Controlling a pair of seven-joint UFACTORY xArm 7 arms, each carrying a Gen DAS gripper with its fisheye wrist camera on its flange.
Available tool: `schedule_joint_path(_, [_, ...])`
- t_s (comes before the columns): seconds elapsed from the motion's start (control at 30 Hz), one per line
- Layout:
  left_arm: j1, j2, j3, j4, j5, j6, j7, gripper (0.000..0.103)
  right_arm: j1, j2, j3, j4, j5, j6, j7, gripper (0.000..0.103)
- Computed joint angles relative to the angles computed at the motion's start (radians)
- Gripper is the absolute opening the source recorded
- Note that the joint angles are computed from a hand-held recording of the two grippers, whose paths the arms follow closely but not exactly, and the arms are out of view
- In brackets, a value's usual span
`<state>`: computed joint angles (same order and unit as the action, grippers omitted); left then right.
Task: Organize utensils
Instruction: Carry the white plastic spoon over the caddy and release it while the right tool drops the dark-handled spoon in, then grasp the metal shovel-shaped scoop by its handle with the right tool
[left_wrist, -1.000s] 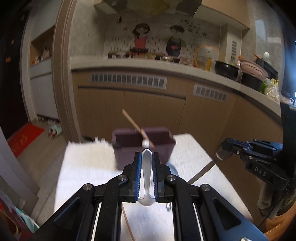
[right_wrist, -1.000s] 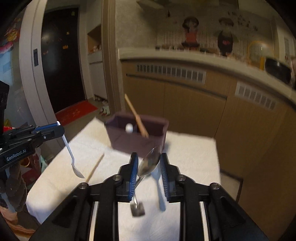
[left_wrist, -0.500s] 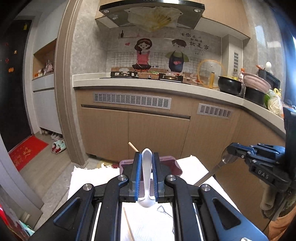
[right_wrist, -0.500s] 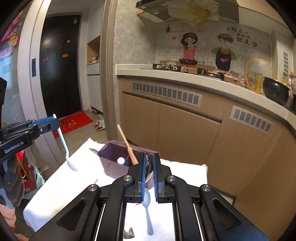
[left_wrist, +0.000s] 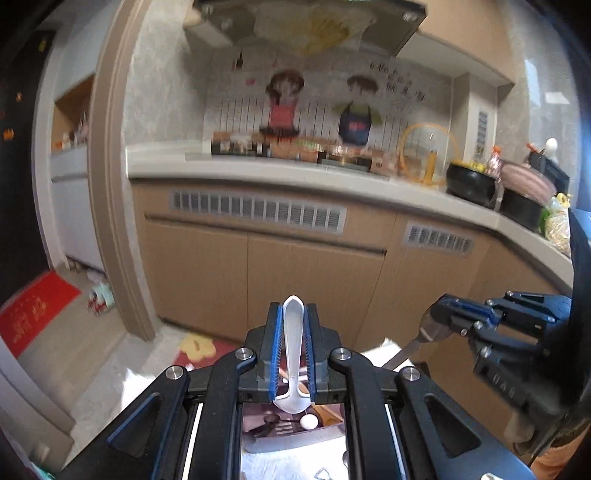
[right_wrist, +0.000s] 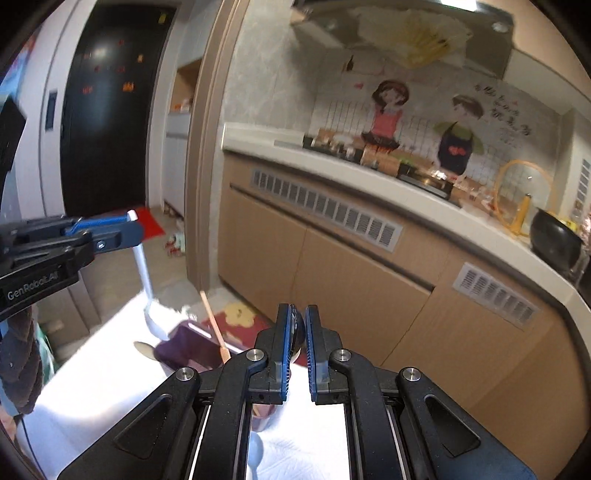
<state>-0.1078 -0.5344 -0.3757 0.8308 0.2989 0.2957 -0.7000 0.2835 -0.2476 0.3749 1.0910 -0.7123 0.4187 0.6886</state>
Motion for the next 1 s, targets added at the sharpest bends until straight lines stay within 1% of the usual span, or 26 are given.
schedule_joint_path(0.1, [-0.015, 0.105, 0.023, 0.008, -0.021, -0.002, 0.010, 0.010, 0.021, 0.098, -0.005, 0.046, 0.012, 0.028, -0.023, 0.008])
schedule_joint_path(0.13, [-0.021, 0.135, 0.032, 0.011, -0.026, 0.003, 0.009, 0.014, 0.035, 0.129, -0.015, 0.059, 0.016, 0.034, -0.029, 0.008])
schedule_joint_path(0.17, [-0.042, 0.172, 0.055, 0.014, -0.046, 0.009, 0.022, 0.019, 0.050, 0.157, -0.028, 0.069, 0.030, 0.033, -0.041, 0.008])
schedule_joint_path(0.2, [-0.062, 0.194, 0.079, 0.011, -0.067, 0.008, 0.032, 0.030, 0.065, 0.175, -0.043, 0.068, 0.053, 0.024, -0.062, 0.009])
schedule_joint_path(0.23, [-0.076, 0.207, 0.099, -0.001, -0.087, 0.002, 0.034, 0.036, 0.081, 0.203, -0.059, 0.074, 0.092, 0.015, -0.096, 0.009])
schedule_joint_path(0.3, [-0.095, 0.213, 0.129, -0.026, -0.119, -0.001, 0.035, 0.036, 0.104, 0.232, -0.088, 0.075, 0.138, 0.011, -0.133, 0.016])
schedule_joint_path(0.37, [-0.107, 0.187, 0.146, -0.061, -0.141, -0.008, 0.037, 0.036, 0.122, 0.236, -0.114, 0.055, 0.133, -0.008, -0.120, 0.022])
schedule_joint_path(0.4, [-0.105, 0.165, 0.146, -0.082, -0.142, -0.010, 0.031, 0.038, 0.126, 0.230, -0.124, 0.040, 0.129, -0.021, -0.109, 0.024])
schedule_joint_path(0.47, [-0.102, 0.117, 0.140, -0.126, -0.144, -0.024, 0.021, 0.044, 0.125, 0.205, -0.141, 0.002, 0.142, -0.055, -0.101, 0.024])
schedule_joint_path(0.53, [-0.092, 0.055, 0.118, -0.178, -0.135, -0.031, 0.005, 0.053, 0.114, 0.165, -0.144, -0.051, 0.131, -0.090, -0.069, 0.025])
schedule_joint_path(0.6, [-0.095, 0.000, 0.102, -0.227, -0.132, -0.034, 0.003, 0.056, 0.099, 0.123, -0.139, -0.111, 0.142, -0.118, -0.055, 0.032])
schedule_joint_path(0.67, [-0.115, -0.057, 0.088, -0.285, -0.141, -0.027, -0.001, 0.059, 0.089, 0.085, -0.130, -0.171, 0.176, -0.132, -0.063, 0.036])
schedule_joint_path(0.73, [-0.138, -0.098, 0.077, -0.333, -0.155, -0.016, -0.006, 0.064, 0.079, 0.058, -0.112, -0.228, 0.200, -0.139, -0.066, 0.036])
schedule_joint_path(0.8, [-0.146, -0.134, 0.048, -0.376, -0.160, 0.002, -0.030, 0.067, 0.072, 0.042, -0.098, -0.282, 0.226, -0.150, -0.070, 0.036])
schedule_joint_path(0.87, [-0.171, -0.171, 0.031, -0.423, -0.167, 0.031, -0.050, 0.067, 0.076, 0.031, -0.091, -0.336, 0.268, -0.167, -0.074, 0.036])
schedule_joint_path(1.0, [-0.243, -0.223, 0.041, -0.503, -0.206, 0.082, -0.083, 0.067, 0.063, 0.034, -0.061, -0.421, 0.301, -0.224, -0.039, 0.036])
